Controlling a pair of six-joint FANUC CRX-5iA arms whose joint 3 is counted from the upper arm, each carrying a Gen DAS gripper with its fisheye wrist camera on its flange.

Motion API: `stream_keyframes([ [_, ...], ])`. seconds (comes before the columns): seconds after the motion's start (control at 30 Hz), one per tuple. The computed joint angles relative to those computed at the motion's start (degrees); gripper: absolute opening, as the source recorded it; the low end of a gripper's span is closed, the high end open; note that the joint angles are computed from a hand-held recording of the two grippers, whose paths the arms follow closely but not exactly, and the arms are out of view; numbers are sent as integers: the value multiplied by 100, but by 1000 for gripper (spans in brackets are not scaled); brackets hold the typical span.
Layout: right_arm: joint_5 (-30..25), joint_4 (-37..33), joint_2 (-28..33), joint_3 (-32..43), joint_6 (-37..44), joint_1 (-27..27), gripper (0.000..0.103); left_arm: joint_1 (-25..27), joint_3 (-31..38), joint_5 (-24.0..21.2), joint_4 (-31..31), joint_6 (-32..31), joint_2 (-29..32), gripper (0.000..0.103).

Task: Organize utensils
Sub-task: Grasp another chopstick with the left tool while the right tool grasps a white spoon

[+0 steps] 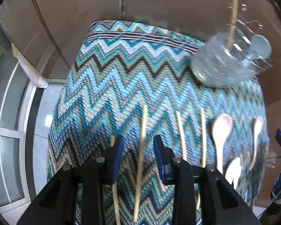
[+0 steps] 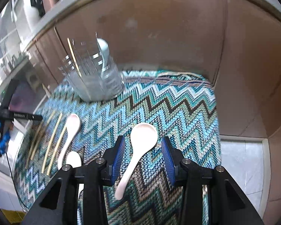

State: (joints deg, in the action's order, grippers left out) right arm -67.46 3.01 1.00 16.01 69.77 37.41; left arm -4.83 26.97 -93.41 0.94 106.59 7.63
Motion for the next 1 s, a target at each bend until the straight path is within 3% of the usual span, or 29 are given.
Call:
stream_keyframes([
  [0.3, -672, -503, 750, 748, 749, -378, 38, 72, 390, -225, 263, -246, 574, 30],
  [0.43, -977, -744, 1058, 1137, 958, -562, 38, 59, 556, -350, 343, -332, 810, 22],
  [0.7, -1729, -1352, 1657, 1967, 1553, -834, 28, 12, 680, -422, 311, -433, 977, 15],
  [0.83, -2060, -1581, 1914, 2298, 1798, -886, 11, 35, 600, -351, 303, -338, 941, 5],
  [1.0, -1790, -1541, 1740, 2091, 2083, -795, 6, 64, 307, -138, 276, -199, 665, 5],
])
